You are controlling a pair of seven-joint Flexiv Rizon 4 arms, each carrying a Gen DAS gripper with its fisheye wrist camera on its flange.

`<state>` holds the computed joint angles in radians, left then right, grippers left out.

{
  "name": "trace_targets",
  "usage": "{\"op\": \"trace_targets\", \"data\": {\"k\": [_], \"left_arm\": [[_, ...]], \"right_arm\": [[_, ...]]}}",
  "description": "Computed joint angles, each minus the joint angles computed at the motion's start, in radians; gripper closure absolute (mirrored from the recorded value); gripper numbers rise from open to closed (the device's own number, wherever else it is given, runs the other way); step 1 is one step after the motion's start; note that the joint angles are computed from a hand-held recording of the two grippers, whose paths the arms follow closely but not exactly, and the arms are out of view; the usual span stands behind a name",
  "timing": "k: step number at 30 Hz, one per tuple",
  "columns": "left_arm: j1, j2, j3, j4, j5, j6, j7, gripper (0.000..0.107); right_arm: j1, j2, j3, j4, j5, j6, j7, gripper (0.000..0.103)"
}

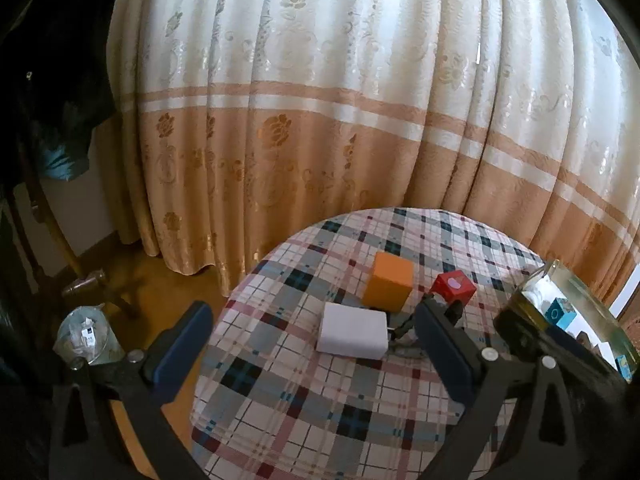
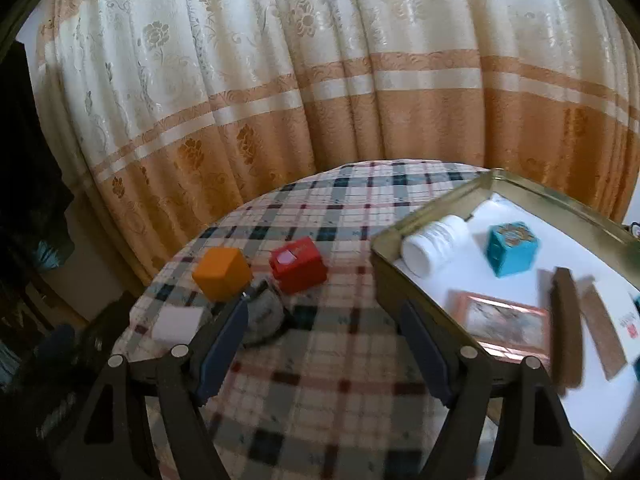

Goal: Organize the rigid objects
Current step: 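Move the right tool toward the grey crumpled object, then grasp the grey crumpled object with the right tool and lift it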

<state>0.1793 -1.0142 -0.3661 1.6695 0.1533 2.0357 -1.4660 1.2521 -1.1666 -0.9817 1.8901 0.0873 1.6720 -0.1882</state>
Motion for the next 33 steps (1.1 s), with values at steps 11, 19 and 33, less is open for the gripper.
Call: {"op": "trace_targets", "data": {"k": [11,19,33], "left_arm": [[0.011,0.007,-0.012,0.007,-0.005,-0.04,0.013,0.006],[0.007,0.009,-0.014,0.008,-0.028,-0.051,0.028,0.006],[0.017,0.006,-0.028,0.011,-0.06,-0.08,0.035,0.006]], "right_arm": [[-0.206,0.093,0.211,-0.121,-0.14,-0.04,-0.07,0.023],[-0.259,0.136,0.299,-0.085,-0.096,0.03,-0.088,0.026],[-0.377,0.134,0.431,-0.196,-0.003,0.12,-0.176,0.026]]}}
